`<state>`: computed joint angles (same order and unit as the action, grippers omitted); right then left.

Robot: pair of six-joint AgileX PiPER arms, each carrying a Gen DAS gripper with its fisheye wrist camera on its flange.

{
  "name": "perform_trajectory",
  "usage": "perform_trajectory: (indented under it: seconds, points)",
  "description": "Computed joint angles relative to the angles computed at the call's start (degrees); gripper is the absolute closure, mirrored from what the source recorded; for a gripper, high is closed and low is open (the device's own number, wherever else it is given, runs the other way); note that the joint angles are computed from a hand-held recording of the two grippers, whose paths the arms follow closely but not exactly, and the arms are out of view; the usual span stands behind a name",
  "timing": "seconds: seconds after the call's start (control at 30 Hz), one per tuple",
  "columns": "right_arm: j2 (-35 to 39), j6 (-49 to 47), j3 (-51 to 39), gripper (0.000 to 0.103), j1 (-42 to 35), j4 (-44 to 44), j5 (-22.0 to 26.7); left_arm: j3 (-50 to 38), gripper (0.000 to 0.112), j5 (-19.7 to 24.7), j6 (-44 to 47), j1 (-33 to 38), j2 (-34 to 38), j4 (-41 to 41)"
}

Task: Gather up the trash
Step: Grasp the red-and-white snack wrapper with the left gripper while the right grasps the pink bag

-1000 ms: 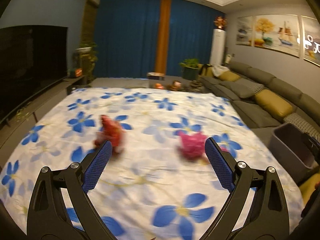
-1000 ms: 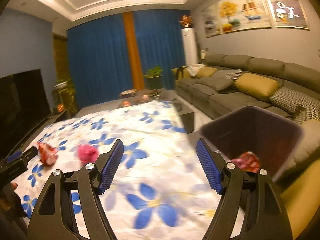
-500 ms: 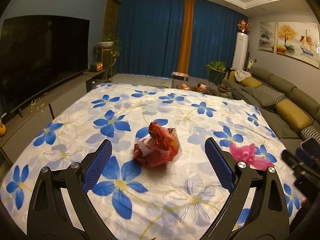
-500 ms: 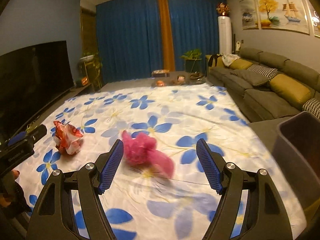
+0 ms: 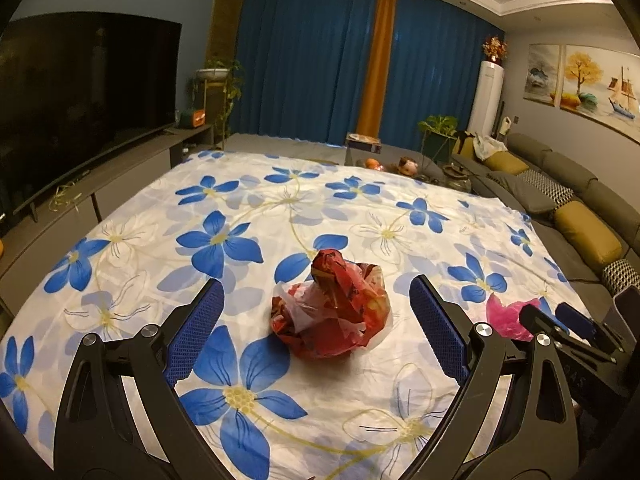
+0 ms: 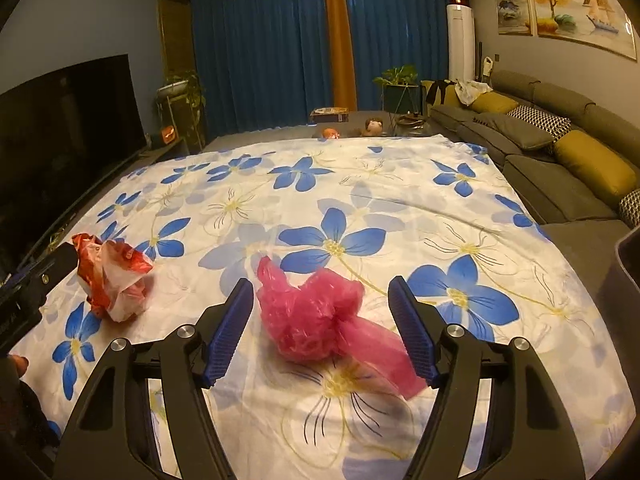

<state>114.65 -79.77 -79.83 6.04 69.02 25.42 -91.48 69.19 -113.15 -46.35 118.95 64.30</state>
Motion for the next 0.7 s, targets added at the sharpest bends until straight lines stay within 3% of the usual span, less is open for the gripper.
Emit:
perform_trajectory:
  seconds: [0.1, 0.17, 0.3, 0.47, 0.53, 0.7]
  points:
    - [1.4, 7.6, -2.5, 0.039, 1.3, -7.7, -0.4, 0.6, 0.02, -2.1, 0.4, 1.0, -0.4, -0.6]
    - [2.3, 10.8, -3.9, 0.048, 1.4, -10.8, 0.4, 0.6, 0.02, -4.0, 1.2, 2.0, -0.3, -1.2]
    - [3.1, 12.6, -5.1, 0.059, 1.0, -12.1, 1.8, 0.6, 0.023, -6.7, 2.6, 3.7, 0.2, -2.4]
    - [3.2, 11.9, -5.2, 0.069, 0.7, -11.2, 2.4, 3.0, 0.044, -13.1, 3.2, 6.1, -0.9, -4.3]
    - [3.2, 12.0, -5.3, 0.072, 0.8, -11.5, 2.4, 3.8, 0.048, -14.7, 2.9, 6.5, -1.3, -4.4]
    - [3.1, 10.7, -4.9, 0.081, 0.7, -10.4, 2.6, 6.7, 0.071, -18.4, 0.0, 6.8, -2.7, -2.2]
